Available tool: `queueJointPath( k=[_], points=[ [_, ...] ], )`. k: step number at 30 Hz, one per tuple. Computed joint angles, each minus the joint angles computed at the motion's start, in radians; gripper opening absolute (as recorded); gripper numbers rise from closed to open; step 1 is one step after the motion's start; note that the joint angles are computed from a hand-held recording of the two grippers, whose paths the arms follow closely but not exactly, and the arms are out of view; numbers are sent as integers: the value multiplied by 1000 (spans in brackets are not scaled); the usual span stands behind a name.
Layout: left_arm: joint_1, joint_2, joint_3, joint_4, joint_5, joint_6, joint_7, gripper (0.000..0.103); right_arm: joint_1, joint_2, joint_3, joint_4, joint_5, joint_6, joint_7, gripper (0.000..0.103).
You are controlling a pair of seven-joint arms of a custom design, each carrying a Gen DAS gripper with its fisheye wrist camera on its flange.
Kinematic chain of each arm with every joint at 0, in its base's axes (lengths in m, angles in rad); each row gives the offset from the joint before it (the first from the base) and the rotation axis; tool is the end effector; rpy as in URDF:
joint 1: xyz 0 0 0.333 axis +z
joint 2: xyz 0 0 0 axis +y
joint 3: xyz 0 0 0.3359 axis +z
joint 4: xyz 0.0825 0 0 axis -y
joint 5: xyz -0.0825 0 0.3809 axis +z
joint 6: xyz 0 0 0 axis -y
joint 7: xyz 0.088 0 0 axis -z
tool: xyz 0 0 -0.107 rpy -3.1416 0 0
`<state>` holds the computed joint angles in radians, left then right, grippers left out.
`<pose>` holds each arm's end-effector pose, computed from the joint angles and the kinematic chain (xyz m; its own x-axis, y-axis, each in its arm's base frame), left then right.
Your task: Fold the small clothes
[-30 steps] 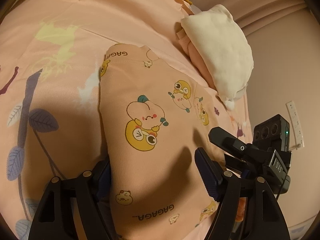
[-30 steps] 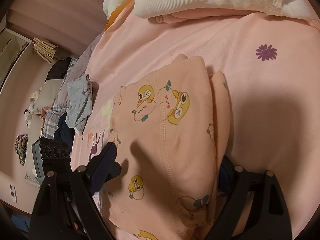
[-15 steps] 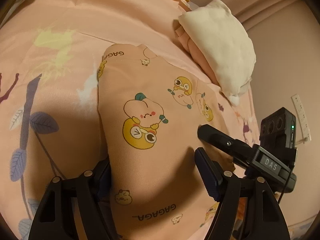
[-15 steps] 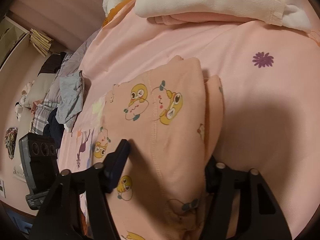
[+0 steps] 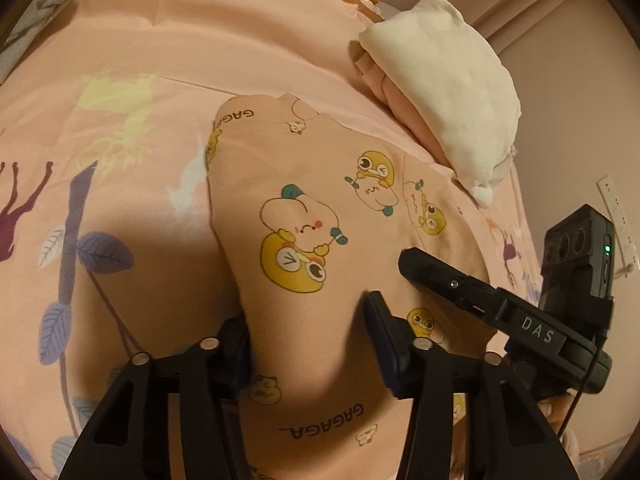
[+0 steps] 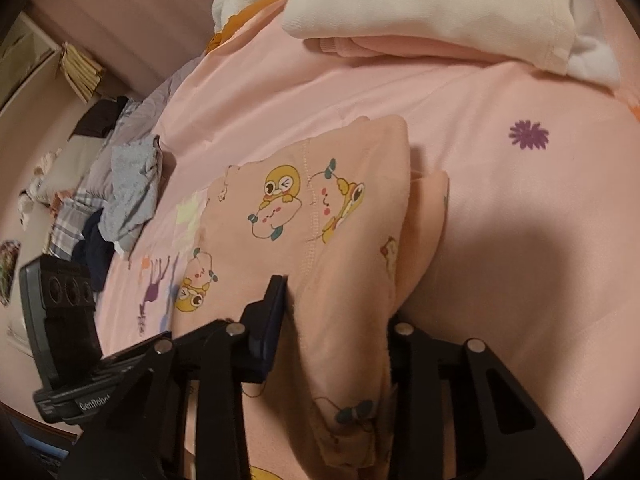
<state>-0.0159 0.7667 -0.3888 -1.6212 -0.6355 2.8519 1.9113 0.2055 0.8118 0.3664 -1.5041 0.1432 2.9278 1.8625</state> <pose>0.7056 -0.2079 0.2554 -0.1132 -0.8457 0.5215 -0.9169 -0.1133 -0.3828 0.6893 0.3458 0.2945 0.0767 -0.8620 -0.5011 -0.8976 0.1591 -0.4112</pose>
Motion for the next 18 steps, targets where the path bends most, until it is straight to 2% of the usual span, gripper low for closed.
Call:
queueJointPath(
  k=[2,8,18],
  points=[
    [-3,-3,3,-5,3,9,-2,40,27,-11,-33,-4,-18,5,14,27],
    [-7,-13,4,-16,21,29,4,29,125,-45,-148,-16,-119,28,74,22],
    [2,-27,-6,-39,17,51,1,26,134,-89,-150,-63,-201,92,113,21]
  ],
)
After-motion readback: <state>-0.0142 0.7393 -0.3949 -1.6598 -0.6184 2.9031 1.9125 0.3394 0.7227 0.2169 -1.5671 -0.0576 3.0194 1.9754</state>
